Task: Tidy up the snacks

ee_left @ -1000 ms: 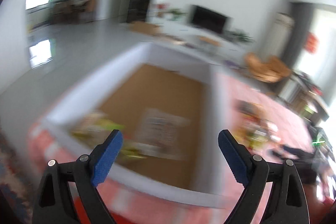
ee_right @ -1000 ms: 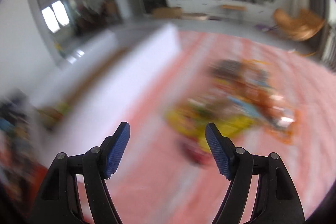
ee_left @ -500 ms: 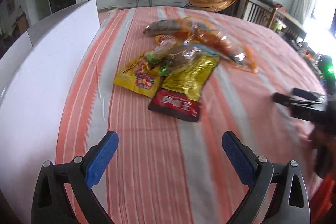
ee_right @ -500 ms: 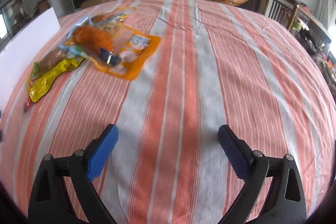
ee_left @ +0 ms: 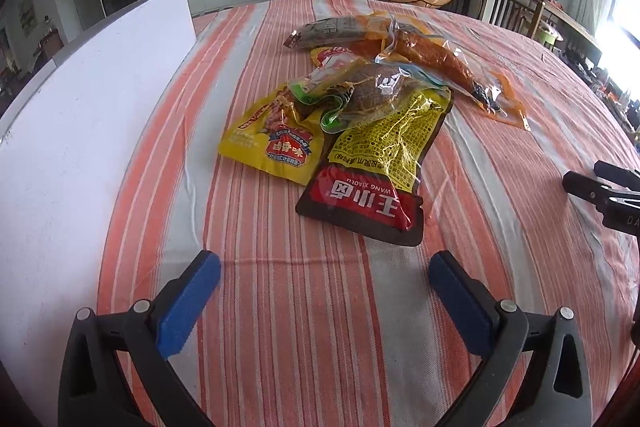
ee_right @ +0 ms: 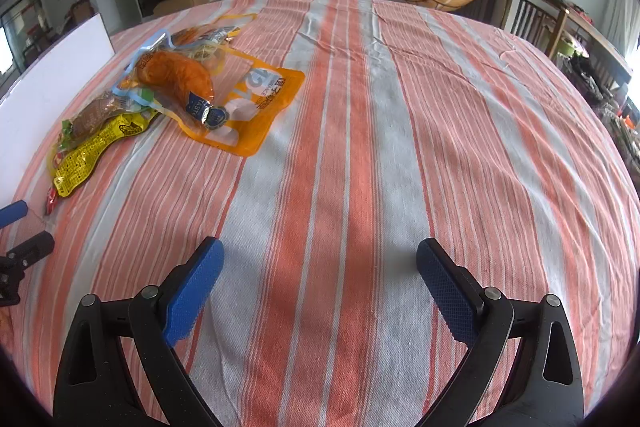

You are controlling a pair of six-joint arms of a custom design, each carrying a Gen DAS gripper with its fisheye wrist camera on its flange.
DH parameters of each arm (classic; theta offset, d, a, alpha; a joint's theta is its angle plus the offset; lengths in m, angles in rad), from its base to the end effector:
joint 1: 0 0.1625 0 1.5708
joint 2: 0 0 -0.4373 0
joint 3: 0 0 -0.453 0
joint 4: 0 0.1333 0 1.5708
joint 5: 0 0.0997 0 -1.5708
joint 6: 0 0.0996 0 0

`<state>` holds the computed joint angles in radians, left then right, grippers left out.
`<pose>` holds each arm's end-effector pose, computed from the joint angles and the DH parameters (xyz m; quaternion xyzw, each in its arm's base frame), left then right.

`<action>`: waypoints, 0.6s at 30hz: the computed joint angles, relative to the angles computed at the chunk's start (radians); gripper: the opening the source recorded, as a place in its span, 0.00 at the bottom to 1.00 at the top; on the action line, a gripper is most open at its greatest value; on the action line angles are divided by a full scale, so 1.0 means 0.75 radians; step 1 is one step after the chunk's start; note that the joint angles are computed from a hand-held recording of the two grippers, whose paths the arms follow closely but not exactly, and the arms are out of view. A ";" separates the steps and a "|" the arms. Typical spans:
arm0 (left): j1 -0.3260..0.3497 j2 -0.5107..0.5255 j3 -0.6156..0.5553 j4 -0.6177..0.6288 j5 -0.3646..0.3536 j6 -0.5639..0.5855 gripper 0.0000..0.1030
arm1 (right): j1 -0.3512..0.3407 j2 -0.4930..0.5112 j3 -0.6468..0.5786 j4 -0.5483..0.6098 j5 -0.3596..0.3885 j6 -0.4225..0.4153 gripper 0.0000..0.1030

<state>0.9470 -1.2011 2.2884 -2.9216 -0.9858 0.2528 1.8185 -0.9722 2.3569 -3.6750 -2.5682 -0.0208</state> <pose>-0.1313 -0.5049 0.1150 0.3686 0.8756 -0.1764 0.2577 0.1562 -0.4152 0.1037 -0.0568 -0.8371 0.3579 0.4098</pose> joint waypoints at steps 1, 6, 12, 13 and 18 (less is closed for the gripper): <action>0.003 0.000 -0.002 0.000 -0.004 0.001 1.00 | -0.001 0.000 0.000 -0.002 0.001 -0.002 0.96; -0.004 -0.018 0.009 0.011 -0.003 -0.002 1.00 | -0.002 0.001 0.001 -0.005 0.002 -0.004 0.96; -0.002 -0.013 0.005 0.008 -0.003 0.000 1.00 | -0.003 0.001 0.001 -0.005 0.002 -0.004 0.96; -0.002 -0.013 0.005 0.008 -0.003 0.000 1.00 | 0.002 -0.001 0.001 0.002 -0.001 0.002 0.96; -0.002 -0.013 0.005 0.008 -0.003 0.000 1.00 | 0.003 -0.002 0.001 0.004 -0.002 0.004 0.96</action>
